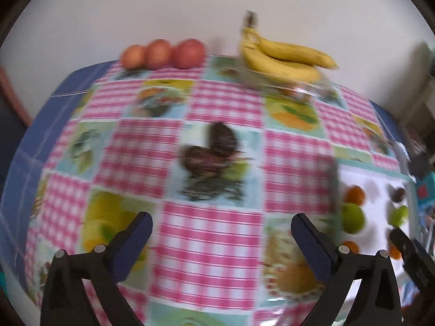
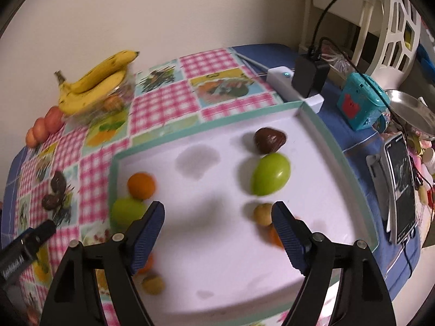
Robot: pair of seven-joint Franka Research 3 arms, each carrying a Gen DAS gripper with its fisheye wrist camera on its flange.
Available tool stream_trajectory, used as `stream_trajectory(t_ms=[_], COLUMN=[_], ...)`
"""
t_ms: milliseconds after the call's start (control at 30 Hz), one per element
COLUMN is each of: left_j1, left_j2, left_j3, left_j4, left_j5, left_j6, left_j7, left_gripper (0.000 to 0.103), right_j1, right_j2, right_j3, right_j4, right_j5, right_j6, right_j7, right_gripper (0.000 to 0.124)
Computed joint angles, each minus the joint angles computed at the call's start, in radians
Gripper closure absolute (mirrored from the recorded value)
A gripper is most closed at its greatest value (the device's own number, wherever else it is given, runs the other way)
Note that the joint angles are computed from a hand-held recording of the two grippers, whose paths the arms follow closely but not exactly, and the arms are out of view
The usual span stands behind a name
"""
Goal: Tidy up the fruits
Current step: 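Withdraw both tools from the tray toward the dark fruits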
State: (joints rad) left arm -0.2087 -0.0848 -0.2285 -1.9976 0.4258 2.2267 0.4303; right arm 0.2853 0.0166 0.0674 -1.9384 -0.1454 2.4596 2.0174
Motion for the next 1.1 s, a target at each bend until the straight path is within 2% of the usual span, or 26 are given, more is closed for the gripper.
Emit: stream_trajectory(t_ms=[100, 367, 567, 833, 1100], left_j1=[0.015, 0.07, 0.107, 0.159, 0.184], left_j2=[-0.048, -0.134, -0.189, -0.282, -0.309], left_j3=[0.01, 0.02, 0.034, 0.049, 0.064], left_j4=[-0.051, -0.126, -0.172, -0.266, -0.305], left_j5=[0.011, 0.06, 0.073, 0.076, 0.041], left_j6=[-0.006, -0.045, -0.069, -0.065, -0.03], left_j7=[-0.028, -0.061, -0.065, -0.105, -0.116], left_gripper=[0.0, 0.0, 0.0, 0.0, 0.0], right_j1=[0.014, 0.058, 0.095, 0.158, 0.205], right_j2=[-0.011, 0.001, 0.053, 0.141, 0.202], right_j3=[0.013, 0.042, 0.047, 0.056, 0.058], right_j4=[-0.017, -0.017, 0.04, 0.14, 0.208], right_j5=[0.007, 0.021, 0.017, 0.07, 0.117], right_j6=[0.002, 0.045, 0.048, 0.018, 0.002], right_j7=[-0.006, -0.033, -0.043, -0.092, -0.13], right_gripper=[0.032, 0.032, 0.032, 0.032, 0.032])
